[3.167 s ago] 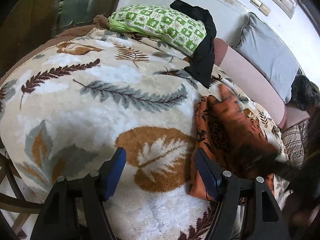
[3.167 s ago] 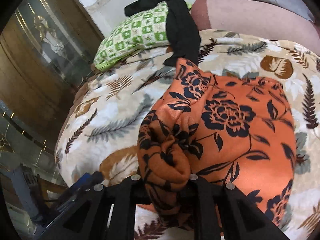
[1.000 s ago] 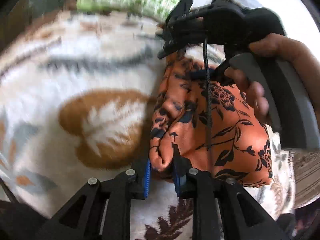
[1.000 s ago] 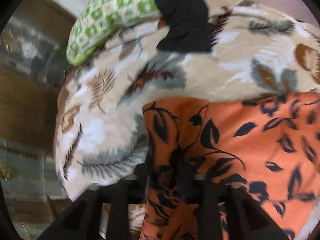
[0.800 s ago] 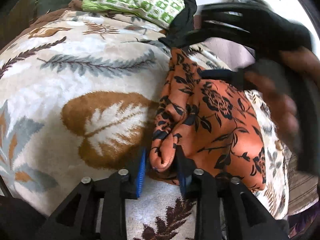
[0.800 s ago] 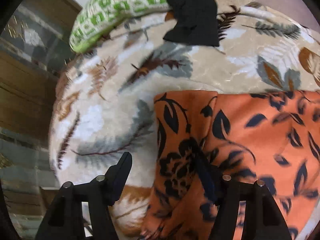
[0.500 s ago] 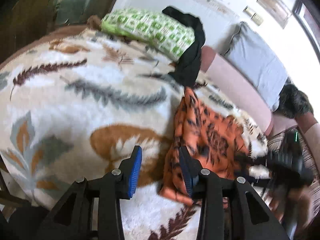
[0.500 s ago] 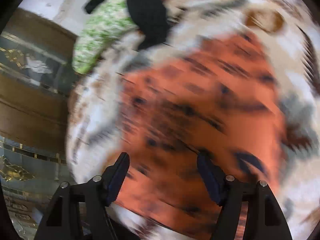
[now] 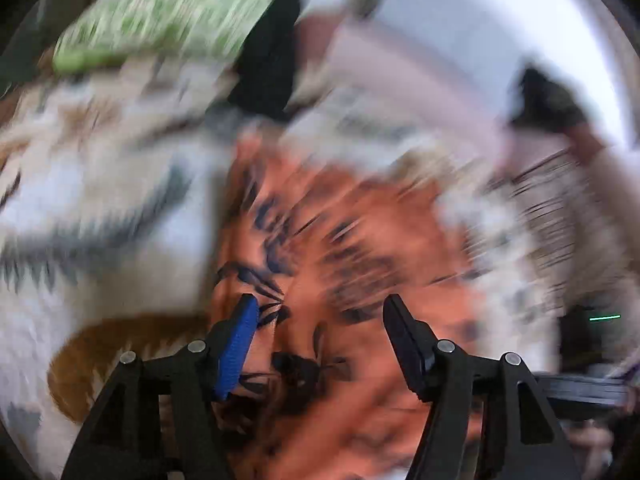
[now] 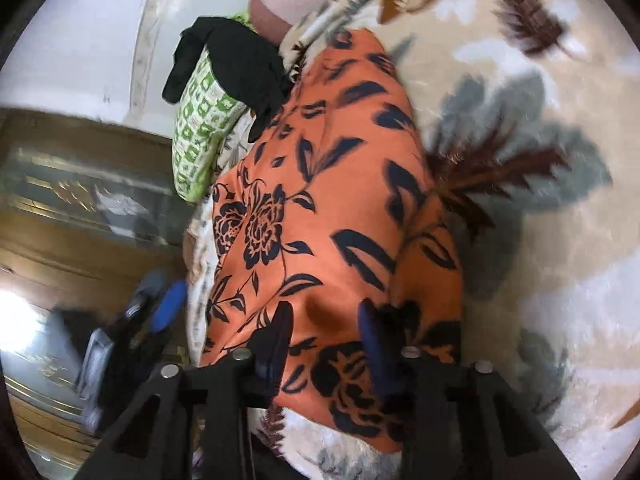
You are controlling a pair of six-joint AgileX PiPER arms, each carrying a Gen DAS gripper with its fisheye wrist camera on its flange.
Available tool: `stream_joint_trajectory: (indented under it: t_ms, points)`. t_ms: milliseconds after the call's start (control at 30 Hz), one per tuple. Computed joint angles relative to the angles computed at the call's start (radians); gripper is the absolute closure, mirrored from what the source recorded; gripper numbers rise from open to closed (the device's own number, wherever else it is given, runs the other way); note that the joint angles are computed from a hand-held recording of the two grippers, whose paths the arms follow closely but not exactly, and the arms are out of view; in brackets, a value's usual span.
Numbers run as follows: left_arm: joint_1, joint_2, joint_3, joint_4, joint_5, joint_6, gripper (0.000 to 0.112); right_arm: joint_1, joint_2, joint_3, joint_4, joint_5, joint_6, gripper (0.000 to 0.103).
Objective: Fold small clothes
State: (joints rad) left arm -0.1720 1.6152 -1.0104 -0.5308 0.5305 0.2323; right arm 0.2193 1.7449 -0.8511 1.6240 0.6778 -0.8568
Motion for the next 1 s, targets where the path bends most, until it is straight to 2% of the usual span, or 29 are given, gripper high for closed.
stream_joint_trajectory:
  t_ms: [67, 100, 133, 200, 267, 400, 467, 533, 567, 600, 700, 767, 833, 867, 900, 933, 1000]
  points:
    - [-0.042, -0.004, 0.022, 0.114, -0.067, -0.078, 0.052, -0.022, -0.018, -0.041, -0.116, 0.041, 0.090, 0.060]
    - [-0.048, -0.031, 0.038, 0.111, -0.077, -0.057, 0.052, -0.036, -0.035, -0.057, -0.141, 0.061, 0.094, 0.039]
    - [-0.050, -0.052, 0.035, 0.102, -0.059, -0.056, 0.052, -0.054, -0.059, -0.064, -0.151, 0.064, 0.080, 0.032]
    - [-0.055, -0.086, 0.032, 0.076, -0.056, -0.032, 0.050, -0.087, -0.082, -0.116, -0.216, 0.013, 0.111, 0.025]
    - [-0.069, -0.091, 0.000, 0.084, -0.048, -0.014, 0.049, -0.138, -0.022, -0.197, -0.262, 0.030, 0.153, 0.024]
    - [-0.083, -0.009, -0.085, 0.087, -0.027, -0.010, 0.047, -0.205, 0.245, -0.459, -0.330, 0.147, 0.287, 0.024]
    - [-0.067, 0.043, -0.094, 0.047, -0.021, 0.028, 0.047, -0.213, 0.386, -0.584, -0.301, 0.232, 0.356, 0.024]
    - [-0.074, 0.064, -0.088, 0.061, -0.045, 0.024, 0.047, -0.207, 0.458, -0.643, -0.248, 0.265, 0.344, 0.024]
    - [-0.076, 0.066, -0.084, 0.055, -0.056, 0.041, 0.047, -0.200, 0.451, -0.636, -0.240, 0.231, 0.327, 0.041]
    - [-0.076, 0.060, -0.078, 0.027, -0.056, 0.079, 0.047, -0.202, 0.447, -0.617, -0.219, 0.210, 0.327, 0.073]
    - [-0.080, 0.053, -0.098, 0.007, -0.028, 0.094, 0.047, -0.202, 0.431, -0.488, -0.079, 0.123, 0.257, 0.076]
    - [-0.081, 0.024, -0.087, 0.009, -0.015, 0.078, 0.047, -0.219, 0.446, -0.441, 0.035, 0.172, 0.166, 0.077]
    - [-0.072, -0.016, -0.051, -0.015, -0.025, 0.096, 0.047, -0.221, 0.417, -0.440, 0.015, 0.171, 0.158, 0.070]
    - [-0.068, -0.032, -0.034, -0.014, -0.027, 0.091, 0.047, -0.221, 0.379, -0.432, -0.033, 0.153, 0.203, 0.061]
    - [-0.058, -0.059, -0.011, -0.024, -0.027, 0.092, 0.047, -0.223, 0.349, -0.412, -0.053, 0.146, 0.220, 0.037]
    - [-0.048, -0.082, 0.011, -0.039, -0.029, 0.100, 0.047, -0.224, 0.301, -0.366, -0.050, 0.139, 0.197, 0.029]
    - [-0.030, -0.127, 0.052, -0.057, -0.030, 0.106, 0.047, -0.217, 0.210, -0.272, -0.082, 0.124, 0.139, 0.026]
